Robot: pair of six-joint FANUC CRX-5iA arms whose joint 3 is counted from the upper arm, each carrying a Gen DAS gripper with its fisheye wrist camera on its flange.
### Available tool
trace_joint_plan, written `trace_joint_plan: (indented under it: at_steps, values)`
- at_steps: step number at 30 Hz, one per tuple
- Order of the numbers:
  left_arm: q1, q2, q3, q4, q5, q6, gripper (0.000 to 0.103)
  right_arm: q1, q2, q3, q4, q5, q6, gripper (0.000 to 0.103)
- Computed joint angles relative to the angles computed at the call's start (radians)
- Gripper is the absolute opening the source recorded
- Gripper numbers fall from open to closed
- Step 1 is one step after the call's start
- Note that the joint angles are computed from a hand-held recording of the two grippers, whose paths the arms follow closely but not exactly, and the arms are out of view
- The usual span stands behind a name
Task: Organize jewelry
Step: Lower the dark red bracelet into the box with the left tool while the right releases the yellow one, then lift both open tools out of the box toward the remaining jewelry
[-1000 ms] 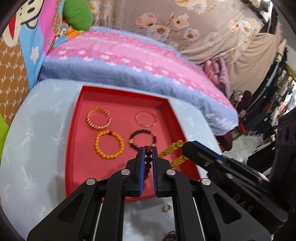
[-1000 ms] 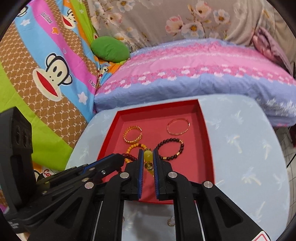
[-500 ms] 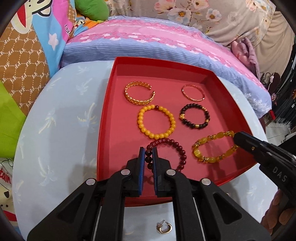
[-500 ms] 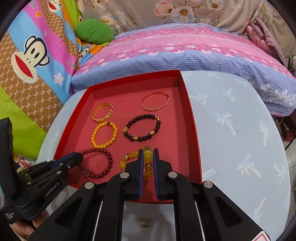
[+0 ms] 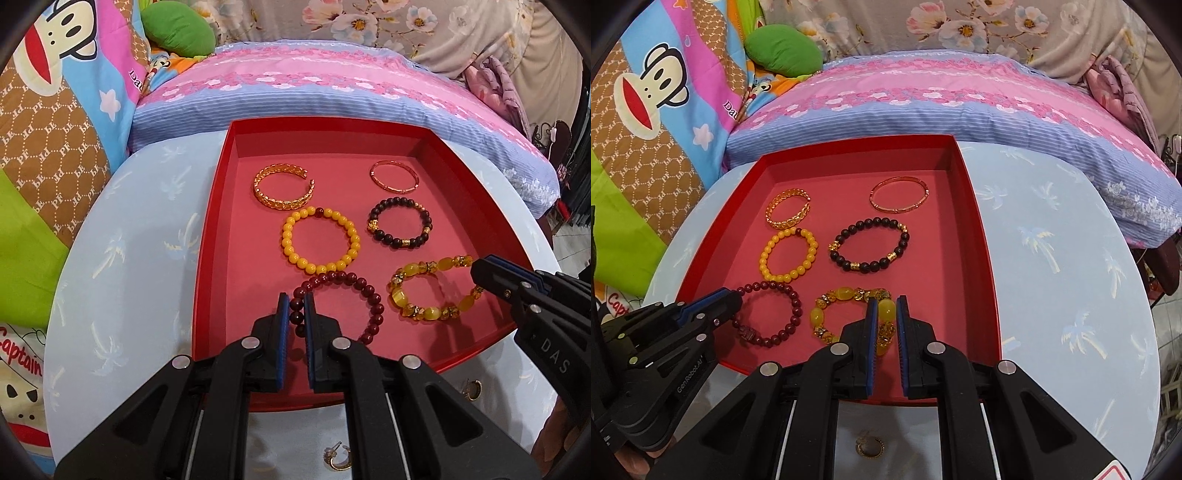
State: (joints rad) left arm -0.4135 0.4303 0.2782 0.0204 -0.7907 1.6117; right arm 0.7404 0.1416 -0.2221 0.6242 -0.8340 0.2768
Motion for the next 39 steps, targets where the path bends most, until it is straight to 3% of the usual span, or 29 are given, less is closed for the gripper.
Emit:
trace_joint_plan:
  at_steps: [4,6,8,21,39]
  values:
    - [-0.003,-0.006,-0.008,-0.002,0.016,0.01,0.009,0.003,-0.01,-0.018,0.033,0.004,-0.037,0.017]
    - [-0.002,-0.014,-0.016,-0.004,0.027,0.032,0.025,0.007,-0.018,-0.032,0.063,0.003,-0.066,0.027]
    - [-0.002,-0.024,-0.025,-0.007,0.039,0.042,0.029,0.008,-0.03,-0.046,0.077,0.01,-0.085,0.028]
    - [-0.009,-0.102,-0.078,-0.054,0.048,0.09,0.029,0.056,-0.11,-0.106,0.117,-0.005,-0.146,0.029]
    - [-0.011,-0.282,-0.297,-0.046,0.058,0.109,0.032,0.225,-0.247,-0.243,0.098,-0.093,-0.238,0.033]
